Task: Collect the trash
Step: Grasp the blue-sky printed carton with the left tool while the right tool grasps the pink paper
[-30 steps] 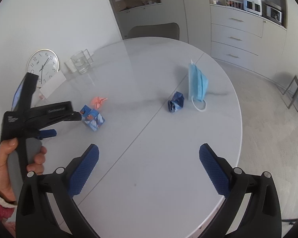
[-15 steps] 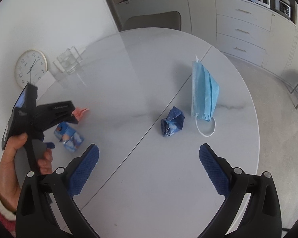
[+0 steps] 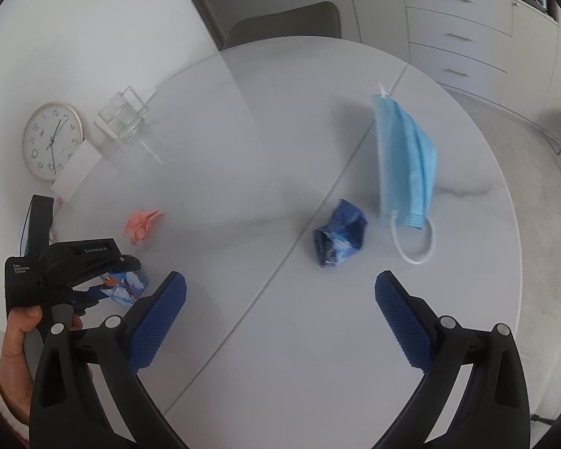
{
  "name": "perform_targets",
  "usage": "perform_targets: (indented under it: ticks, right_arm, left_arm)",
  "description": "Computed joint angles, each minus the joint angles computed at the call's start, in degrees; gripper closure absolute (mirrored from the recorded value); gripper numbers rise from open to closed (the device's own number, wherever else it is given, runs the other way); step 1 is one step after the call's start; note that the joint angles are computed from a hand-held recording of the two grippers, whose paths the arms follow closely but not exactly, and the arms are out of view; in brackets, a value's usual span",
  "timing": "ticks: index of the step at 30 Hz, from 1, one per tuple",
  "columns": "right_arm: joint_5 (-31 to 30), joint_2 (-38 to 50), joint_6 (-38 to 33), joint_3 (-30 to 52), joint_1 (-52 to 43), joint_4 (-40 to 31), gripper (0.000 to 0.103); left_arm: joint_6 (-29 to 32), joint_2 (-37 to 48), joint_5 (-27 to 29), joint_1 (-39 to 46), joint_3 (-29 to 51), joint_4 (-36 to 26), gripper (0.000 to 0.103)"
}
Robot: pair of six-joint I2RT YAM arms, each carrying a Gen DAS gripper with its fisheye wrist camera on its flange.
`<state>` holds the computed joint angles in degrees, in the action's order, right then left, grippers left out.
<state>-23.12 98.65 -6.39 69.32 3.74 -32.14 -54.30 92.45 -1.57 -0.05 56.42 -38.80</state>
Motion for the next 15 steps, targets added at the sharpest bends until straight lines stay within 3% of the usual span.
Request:
perform_targets:
  ticks: [2,6,10,15]
  right_arm:
    - [0.13,0.5,-0.32,0.93,2.25,-0.26,0.003]
    - [0.39,2.4,-0.97,3.66,7.75,-0.12,0.003]
    - [0.79,7.2,-1.83,8.55,14.6,0.56,0.003]
    - [3.96,16.07,-1.75,17.29,23.28,1.3,0.003]
  left_arm:
    - [2.37,-0.8,1.22,0.85,-0.35,0.12,0.052]
    - [12.68,-5.0,3.07,3.99,-3.13,0.47,0.052]
    - [24.89,-12.02,1.08,6.61,-6.17,-2.94,0.052]
    - [36.5,-19.71,2.89,15.58,-9.55,-7.67,0.052]
